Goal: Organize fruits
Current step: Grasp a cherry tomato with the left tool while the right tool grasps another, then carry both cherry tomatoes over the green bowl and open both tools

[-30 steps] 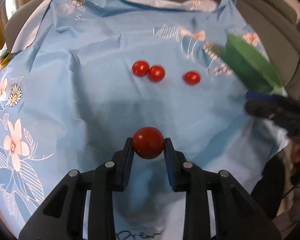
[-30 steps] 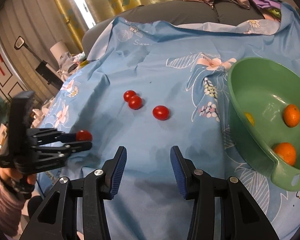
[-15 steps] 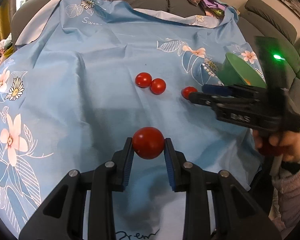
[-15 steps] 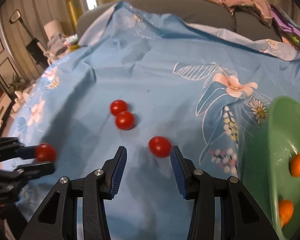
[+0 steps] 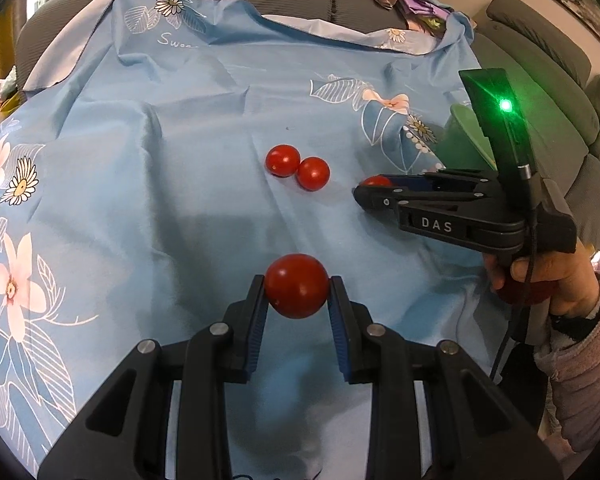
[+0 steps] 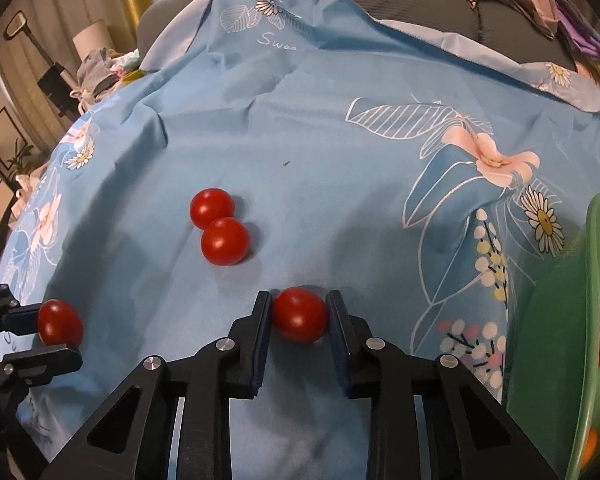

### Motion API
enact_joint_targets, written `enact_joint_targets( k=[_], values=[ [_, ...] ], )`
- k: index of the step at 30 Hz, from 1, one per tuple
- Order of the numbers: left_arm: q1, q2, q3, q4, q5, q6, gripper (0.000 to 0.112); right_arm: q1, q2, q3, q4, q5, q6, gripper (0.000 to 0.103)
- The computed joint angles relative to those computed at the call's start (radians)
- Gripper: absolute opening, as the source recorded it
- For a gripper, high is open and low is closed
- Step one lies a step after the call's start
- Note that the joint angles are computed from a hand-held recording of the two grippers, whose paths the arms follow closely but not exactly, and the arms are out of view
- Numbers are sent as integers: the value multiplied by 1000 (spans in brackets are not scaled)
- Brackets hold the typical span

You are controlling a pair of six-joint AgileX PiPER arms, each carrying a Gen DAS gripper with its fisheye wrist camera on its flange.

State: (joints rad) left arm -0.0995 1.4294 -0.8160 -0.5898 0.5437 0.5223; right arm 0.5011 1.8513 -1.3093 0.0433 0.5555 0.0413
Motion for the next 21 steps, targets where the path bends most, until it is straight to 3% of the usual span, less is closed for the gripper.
enact_joint_targets(
  k=[7, 21],
  values=[
    [-19, -25, 1, 57, 3, -71, 30, -9, -28, 41, 87, -25, -36, 28],
    [-94, -130, 28, 171, 20, -229, 30, -20, -279, 278, 286, -89, -175, 29]
  ],
)
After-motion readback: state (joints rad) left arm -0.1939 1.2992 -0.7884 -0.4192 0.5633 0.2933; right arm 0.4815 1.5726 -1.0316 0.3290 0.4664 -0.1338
